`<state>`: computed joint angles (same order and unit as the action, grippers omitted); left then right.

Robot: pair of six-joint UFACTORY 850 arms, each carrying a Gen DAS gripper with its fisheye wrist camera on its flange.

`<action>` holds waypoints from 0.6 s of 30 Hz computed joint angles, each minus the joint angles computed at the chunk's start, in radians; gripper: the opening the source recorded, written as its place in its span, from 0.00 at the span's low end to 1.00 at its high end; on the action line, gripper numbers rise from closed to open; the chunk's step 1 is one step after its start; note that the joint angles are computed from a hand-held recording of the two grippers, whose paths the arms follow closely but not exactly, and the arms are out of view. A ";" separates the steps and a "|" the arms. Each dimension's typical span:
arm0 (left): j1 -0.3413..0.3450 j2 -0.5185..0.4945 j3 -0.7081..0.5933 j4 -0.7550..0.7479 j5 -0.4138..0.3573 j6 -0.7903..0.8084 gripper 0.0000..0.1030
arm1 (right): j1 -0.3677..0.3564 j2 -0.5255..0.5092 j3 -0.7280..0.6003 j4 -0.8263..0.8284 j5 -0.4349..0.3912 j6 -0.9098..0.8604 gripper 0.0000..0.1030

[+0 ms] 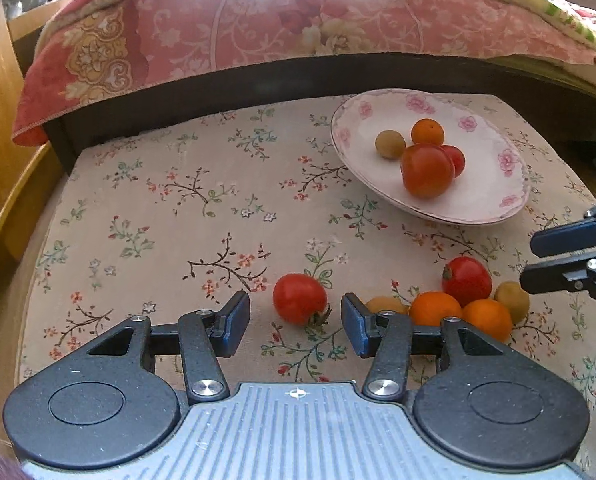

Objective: Organize fruits
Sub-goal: 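Move both open grippers back toward the remaining fruits beside the plate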

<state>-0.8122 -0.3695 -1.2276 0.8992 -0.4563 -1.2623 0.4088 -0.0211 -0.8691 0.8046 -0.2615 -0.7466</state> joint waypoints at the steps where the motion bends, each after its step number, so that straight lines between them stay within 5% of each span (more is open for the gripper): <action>1: 0.000 -0.003 -0.003 0.004 0.000 -0.005 0.57 | -0.002 0.001 0.002 0.001 -0.002 -0.001 0.33; 14: -0.003 -0.032 -0.021 0.077 -0.014 -0.080 0.57 | 0.006 0.004 0.022 0.040 -0.036 -0.159 0.42; 18: -0.006 -0.027 -0.017 0.067 -0.002 -0.053 0.47 | 0.013 -0.006 0.024 0.025 -0.044 -0.185 0.42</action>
<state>-0.8180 -0.3964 -1.2446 0.9666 -0.4586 -1.3152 0.4216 -0.0266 -0.8451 0.8296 -0.3057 -0.9318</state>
